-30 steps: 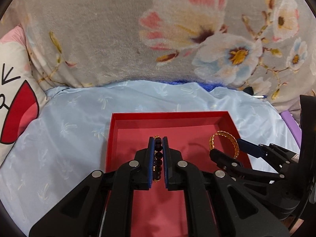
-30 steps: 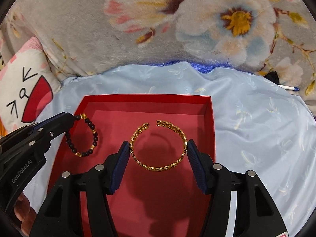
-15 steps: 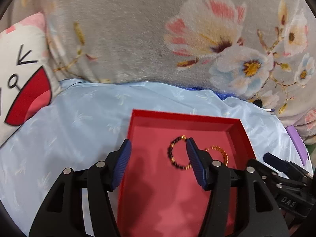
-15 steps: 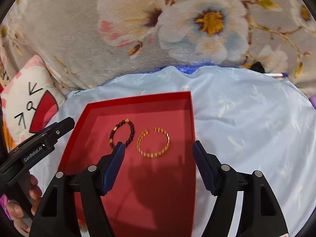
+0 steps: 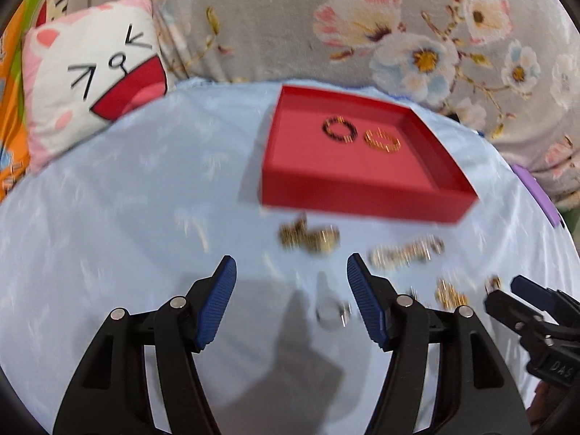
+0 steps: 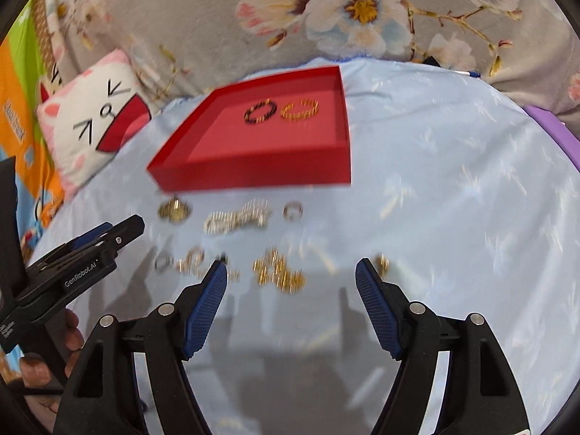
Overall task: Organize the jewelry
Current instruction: 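Grasp the gold watch with the left tool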
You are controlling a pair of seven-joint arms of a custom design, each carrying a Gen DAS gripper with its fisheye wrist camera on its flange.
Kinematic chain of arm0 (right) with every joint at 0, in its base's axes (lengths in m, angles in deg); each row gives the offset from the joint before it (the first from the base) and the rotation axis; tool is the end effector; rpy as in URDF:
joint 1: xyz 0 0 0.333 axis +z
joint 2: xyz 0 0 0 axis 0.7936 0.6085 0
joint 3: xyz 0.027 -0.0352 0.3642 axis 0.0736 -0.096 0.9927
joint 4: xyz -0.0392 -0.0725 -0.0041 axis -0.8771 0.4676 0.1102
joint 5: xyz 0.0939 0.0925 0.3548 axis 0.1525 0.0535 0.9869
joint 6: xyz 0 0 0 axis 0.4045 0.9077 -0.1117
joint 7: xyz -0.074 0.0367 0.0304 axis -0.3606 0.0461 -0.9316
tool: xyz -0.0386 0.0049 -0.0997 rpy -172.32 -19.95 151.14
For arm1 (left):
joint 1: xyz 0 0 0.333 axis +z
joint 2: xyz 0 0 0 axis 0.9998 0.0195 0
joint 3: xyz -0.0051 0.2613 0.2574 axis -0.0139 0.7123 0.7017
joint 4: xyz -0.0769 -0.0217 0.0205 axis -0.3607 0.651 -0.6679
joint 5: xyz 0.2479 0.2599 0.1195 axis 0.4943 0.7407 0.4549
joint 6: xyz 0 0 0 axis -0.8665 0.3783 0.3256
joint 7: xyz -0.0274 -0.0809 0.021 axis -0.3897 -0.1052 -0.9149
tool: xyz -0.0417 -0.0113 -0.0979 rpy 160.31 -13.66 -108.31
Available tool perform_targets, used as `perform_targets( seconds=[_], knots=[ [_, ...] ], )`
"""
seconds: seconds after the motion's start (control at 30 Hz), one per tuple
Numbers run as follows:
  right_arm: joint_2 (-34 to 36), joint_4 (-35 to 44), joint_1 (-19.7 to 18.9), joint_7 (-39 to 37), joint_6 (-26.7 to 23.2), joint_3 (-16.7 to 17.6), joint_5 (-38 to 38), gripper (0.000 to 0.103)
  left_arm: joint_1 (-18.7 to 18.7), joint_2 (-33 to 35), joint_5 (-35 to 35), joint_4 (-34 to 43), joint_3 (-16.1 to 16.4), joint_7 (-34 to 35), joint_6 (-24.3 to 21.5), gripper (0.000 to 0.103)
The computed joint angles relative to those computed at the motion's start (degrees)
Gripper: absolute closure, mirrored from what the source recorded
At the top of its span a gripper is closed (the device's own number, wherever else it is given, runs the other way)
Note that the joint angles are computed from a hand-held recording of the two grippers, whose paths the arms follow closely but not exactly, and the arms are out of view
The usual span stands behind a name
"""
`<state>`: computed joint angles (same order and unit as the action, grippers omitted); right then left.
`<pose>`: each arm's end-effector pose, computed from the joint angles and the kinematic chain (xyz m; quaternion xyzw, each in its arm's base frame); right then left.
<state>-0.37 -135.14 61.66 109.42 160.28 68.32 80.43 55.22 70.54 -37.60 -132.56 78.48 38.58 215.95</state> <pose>0.5765 0.1275 0.4809 -0.6360 0.6837 -0.1889 0.3039 0.6227 -0.3481 0.4646 -0.6192 0.6750 -0.3361 0.2191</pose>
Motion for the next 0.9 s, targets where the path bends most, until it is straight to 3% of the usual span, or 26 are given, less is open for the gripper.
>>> perform_targets(
  seconds=[0.07, 0.1, 0.13, 0.2, 0.27, 0.33, 0.43, 0.57, 0.67, 0.73, 0.8, 0.9],
  knots=[
    [-0.8, -2.2, 0.7, 0.9, 0.7, -0.1, -1.0, 0.031, -0.8, -1.4, 0.8, -3.0, 0.2, -1.1, 0.4, 0.042],
    [-1.0, -2.8, 1.6, 3.2, 0.9, -1.2, -3.5, 0.031, 0.3, -2.1, -0.5, -4.4, -1.3, -0.2, 0.8, 0.042],
    [-1.1, -3.3, 2.5, 5.9, 1.2, -2.4, -6.4, 0.031, 0.0, -2.9, 0.0, -6.0, -0.9, -1.5, 2.2, 0.042],
    [-1.0, -4.3, 1.5, 5.4, 2.4, -1.4, -5.2, 0.035, -1.2, -3.6, 0.9, -7.5, 0.5, -2.8, 3.4, 0.042],
    [-0.7, -4.5, 0.2, 3.5, 2.6, -0.1, -2.6, 0.046, -1.3, -3.8, 0.8, -8.2, 0.6, -3.3, 4.1, 0.041],
    [-0.6, -4.3, 1.6, 5.9, 2.9, -1.6, -5.3, 0.049, -1.1, -3.9, 0.2, -8.8, 0.7, -3.8, 4.9, 0.041],
    [0.0, -3.4, 3.5, 10.7, 2.4, -3.8, -11.4, 0.052, 1.0, -3.8, -3.3, -9.0, -1.9, -0.4, 5.5, 0.041],
    [1.1, -1.7, 2.3, 10.0, 1.7, -2.6, -10.4, 0.054, 3.1, -3.5, -8.8, -9.1, -4.6, 5.1, 5.4, 0.041],
    [1.8, -0.8, 2.1, 10.2, 1.4, -2.5, -10.3, 0.054, 3.1, -3.5, -12.1, -9.4, -4.7, 7.1, 5.7, 0.041],
    [2.0, -0.4, 1.9, 10.1, 1.2, -2.3, -10.2, 0.054, 2.0, -3.4, -13.2, -9.4, -3.5, 7.6, 5.8, 0.041],
    [2.1, -0.3, 1.4, 9.2, 1.0, -1.6, -9.1, 0.054, -1.5, -2.9, -11.6, -8.1, 0.6, 6.3, 4.6, 0.041],
    [2.0, -0.6, 1.0, 8.7, 1.5, -1.3, -8.1, 0.054, -1.1, -1.4, -10.5, -4.1, 0.2, 7.9, 1.6, 0.041]
  ],
)
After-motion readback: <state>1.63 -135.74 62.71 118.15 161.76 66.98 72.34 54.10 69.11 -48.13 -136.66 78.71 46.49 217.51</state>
